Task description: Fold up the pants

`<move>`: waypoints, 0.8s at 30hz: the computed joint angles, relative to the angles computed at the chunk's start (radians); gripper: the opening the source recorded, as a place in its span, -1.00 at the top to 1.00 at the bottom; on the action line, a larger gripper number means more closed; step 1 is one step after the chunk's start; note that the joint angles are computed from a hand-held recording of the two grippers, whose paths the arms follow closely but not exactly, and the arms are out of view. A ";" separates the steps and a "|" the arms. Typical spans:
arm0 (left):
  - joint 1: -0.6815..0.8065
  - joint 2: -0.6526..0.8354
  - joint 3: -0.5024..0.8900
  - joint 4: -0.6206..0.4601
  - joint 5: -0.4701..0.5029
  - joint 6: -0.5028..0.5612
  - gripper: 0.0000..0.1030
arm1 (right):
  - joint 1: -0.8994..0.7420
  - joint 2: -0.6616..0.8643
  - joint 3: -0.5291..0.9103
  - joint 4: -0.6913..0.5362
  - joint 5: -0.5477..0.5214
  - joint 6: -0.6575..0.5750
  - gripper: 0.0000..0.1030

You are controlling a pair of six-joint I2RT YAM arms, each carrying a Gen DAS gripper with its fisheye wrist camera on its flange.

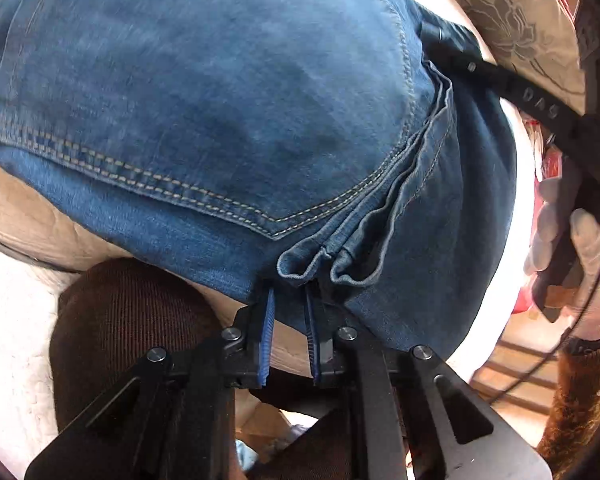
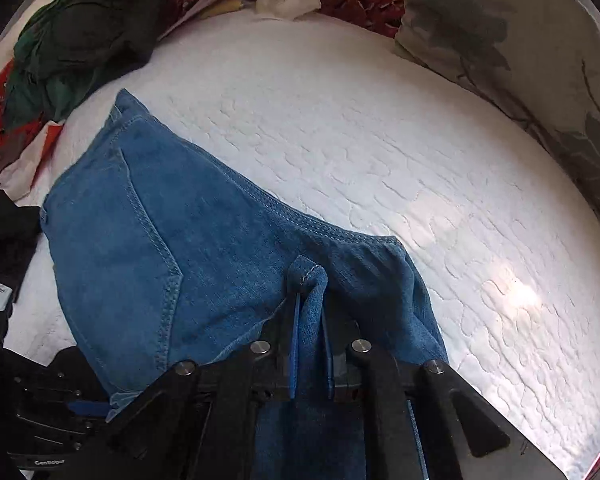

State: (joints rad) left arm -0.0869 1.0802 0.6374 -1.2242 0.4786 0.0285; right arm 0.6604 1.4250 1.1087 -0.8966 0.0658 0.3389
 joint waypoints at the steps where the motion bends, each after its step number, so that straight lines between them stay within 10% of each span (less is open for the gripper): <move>1: 0.040 0.010 0.013 -0.032 0.015 0.047 0.76 | -0.015 -0.024 -0.014 0.018 -0.019 0.014 0.82; 8: 0.148 -0.122 0.126 -0.223 0.088 0.248 0.76 | -0.185 -0.293 -0.015 -0.099 -0.139 0.062 0.13; 12: -0.093 -0.159 0.139 -0.113 0.071 0.031 0.76 | -0.282 -0.376 -0.038 -0.174 -0.159 0.051 0.13; 17: -0.418 -0.089 0.092 0.094 -0.242 -0.266 0.76 | -0.226 -0.423 -0.140 -0.167 -0.037 0.057 0.22; 24: -0.116 -0.049 0.073 0.041 -0.085 -0.046 0.71 | -0.212 -0.386 -0.199 -0.124 0.037 0.128 0.33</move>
